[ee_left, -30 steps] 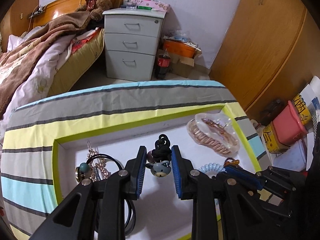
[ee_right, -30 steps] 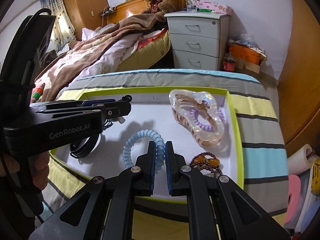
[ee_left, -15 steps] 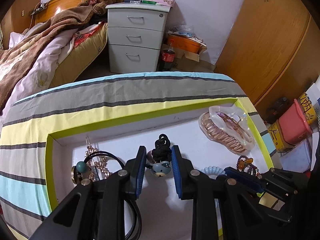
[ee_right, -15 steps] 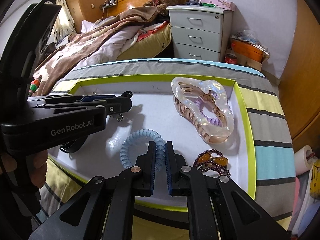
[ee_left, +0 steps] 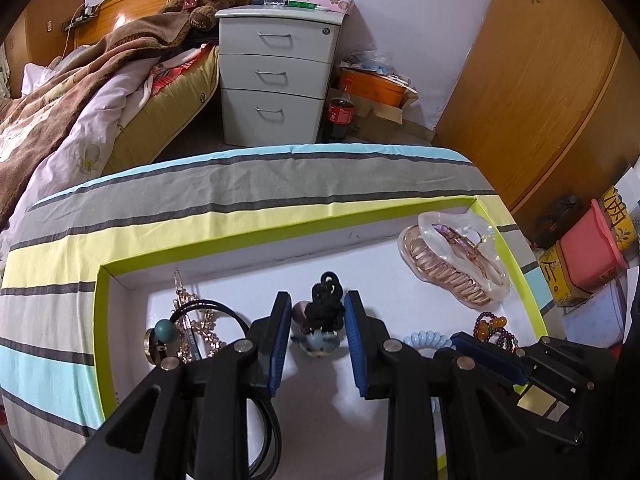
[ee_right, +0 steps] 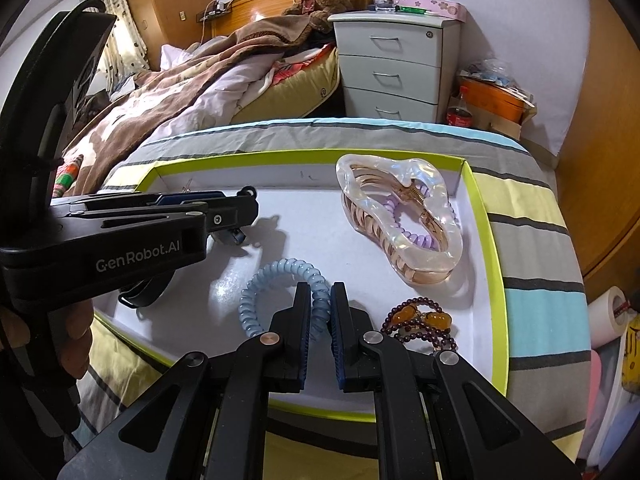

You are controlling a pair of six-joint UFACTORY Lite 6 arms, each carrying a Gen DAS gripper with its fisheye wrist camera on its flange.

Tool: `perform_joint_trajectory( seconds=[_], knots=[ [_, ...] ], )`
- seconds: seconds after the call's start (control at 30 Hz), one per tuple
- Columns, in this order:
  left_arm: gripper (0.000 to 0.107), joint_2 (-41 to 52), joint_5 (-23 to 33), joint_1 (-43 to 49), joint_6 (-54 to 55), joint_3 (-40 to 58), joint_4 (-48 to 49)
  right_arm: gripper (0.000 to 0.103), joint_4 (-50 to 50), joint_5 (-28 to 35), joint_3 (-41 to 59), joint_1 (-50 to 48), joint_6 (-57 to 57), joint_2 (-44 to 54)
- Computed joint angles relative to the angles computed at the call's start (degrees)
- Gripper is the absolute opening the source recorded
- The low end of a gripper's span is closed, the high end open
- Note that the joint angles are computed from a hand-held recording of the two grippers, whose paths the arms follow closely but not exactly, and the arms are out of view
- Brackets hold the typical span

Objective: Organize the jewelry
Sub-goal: 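Open both tools to drop the bear tie and coil tie into the box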

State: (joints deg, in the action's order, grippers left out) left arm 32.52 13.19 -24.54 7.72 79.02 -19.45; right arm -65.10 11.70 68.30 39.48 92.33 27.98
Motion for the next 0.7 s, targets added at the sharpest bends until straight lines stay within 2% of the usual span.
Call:
perform_joint_trajectory(
  seconds=[0.17,0.3,0.37,0.43,0.5,0.7],
  knots=[
    [0.034,-0.5,-0.1,0.0,-0.6,-0.3,0.8,0.011,-4.0,-0.8,-0.9,-0.3,4.3,-0.6],
    [0.037,-1.0,-0.1,0.1,-1.4,-0.8,1.3,0.016,-7.1,-1.0,-1.8,-0.4,7.7,-1.4],
    [0.038,-1.5,-0.3,0.1,-1.8,-1.2,1.8,0.020,-7.1,-0.8,-1.8,-0.3,7.9,-1.5],
    [0.041,-2.1,-0.4,0.0,-3.5,-1.8,3.4,0.031,-9.7,-0.7,-2.7,-0.2,11.1,-2.3],
    [0.042,-2.9,-0.5,-0.2,-4.3,-2.5,4.0,0.036,-12.7,-0.5,-3.9,0.1,14.6,-3.5],
    [0.043,-8.6,-2.5,-0.8,-5.6,-8.2,4.3,0.036,-18.2,1.7,-7.7,1.2,22.0,-8.0]
  ],
)
